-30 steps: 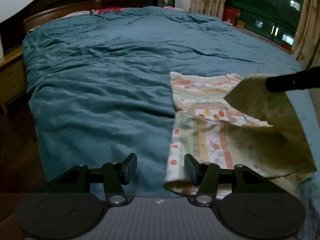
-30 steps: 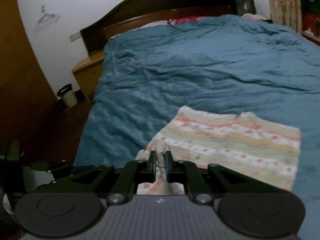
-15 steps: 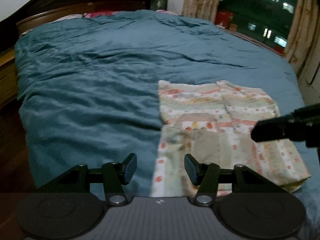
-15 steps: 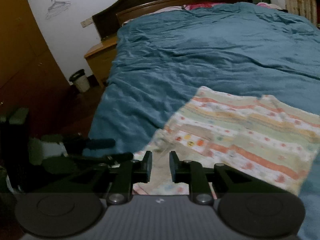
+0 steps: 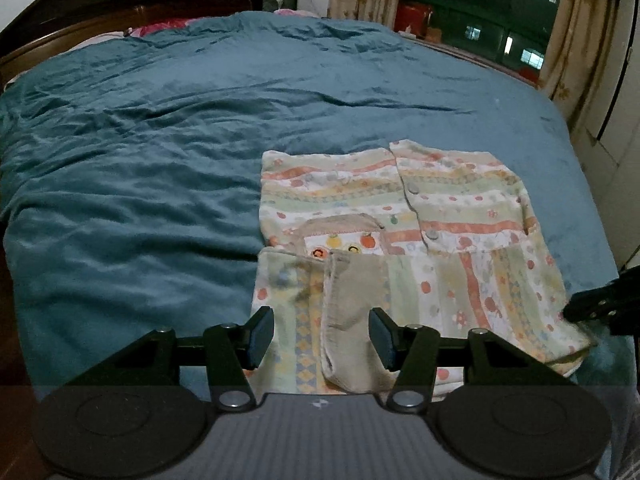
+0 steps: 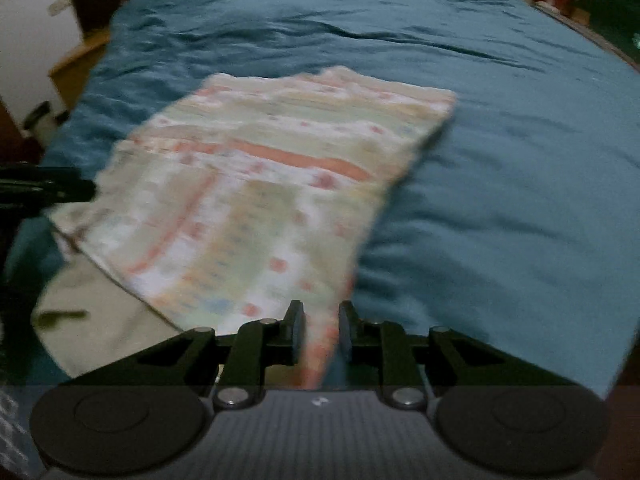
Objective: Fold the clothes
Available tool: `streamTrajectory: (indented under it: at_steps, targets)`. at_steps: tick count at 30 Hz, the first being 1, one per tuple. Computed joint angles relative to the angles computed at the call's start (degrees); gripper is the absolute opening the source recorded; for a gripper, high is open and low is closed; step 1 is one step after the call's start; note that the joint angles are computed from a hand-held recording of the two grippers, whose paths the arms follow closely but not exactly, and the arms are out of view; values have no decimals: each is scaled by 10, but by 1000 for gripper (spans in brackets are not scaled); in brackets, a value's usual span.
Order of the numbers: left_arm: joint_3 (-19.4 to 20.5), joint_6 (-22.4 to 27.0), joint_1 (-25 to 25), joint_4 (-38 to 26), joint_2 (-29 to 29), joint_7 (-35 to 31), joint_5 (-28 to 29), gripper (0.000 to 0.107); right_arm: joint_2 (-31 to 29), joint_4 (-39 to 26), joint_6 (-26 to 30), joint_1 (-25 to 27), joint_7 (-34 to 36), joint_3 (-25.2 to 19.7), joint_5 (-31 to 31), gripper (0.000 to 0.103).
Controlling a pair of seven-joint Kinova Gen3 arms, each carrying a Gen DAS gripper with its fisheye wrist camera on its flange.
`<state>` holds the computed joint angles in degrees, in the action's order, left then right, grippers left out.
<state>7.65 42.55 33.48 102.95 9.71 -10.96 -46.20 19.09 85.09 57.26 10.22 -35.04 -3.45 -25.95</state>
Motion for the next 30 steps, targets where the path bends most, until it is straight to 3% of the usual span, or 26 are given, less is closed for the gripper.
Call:
streamTrajectory:
  at_steps: [3, 6, 11, 17, 22, 25, 30]
  targets:
    - [0, 1, -1, -4, 4, -6, 3, 56, -6, 4, -17, 7, 1, 3, -4, 19]
    - [-2, 0, -1, -8, 8, -13, 6, 56, -12, 10, -49, 19, 31, -10, -46, 19]
    - [-6, 0, 0, -16, 15, -27, 10, 56, 0, 4, -76, 2, 66, -31, -74, 21]
    - [-15, 3, -1, -19, 21, -35, 15, 56, 4, 25, -136, -40, 66, -22, -6, 16]
    - [-19, -1, -3, -18, 23, -35, 13, 56, -4, 36, -159, -34, 25, -8, 33, 21]
    - [-20, -7, -3, -18, 23, -35, 13, 56, -12, 43, -172, -17, 37, -16, 12, 21]
    - [-20, -10, -1, -26, 31, -48, 19, 55, 2, 20, -144, 3, 53, -39, -46, 24]
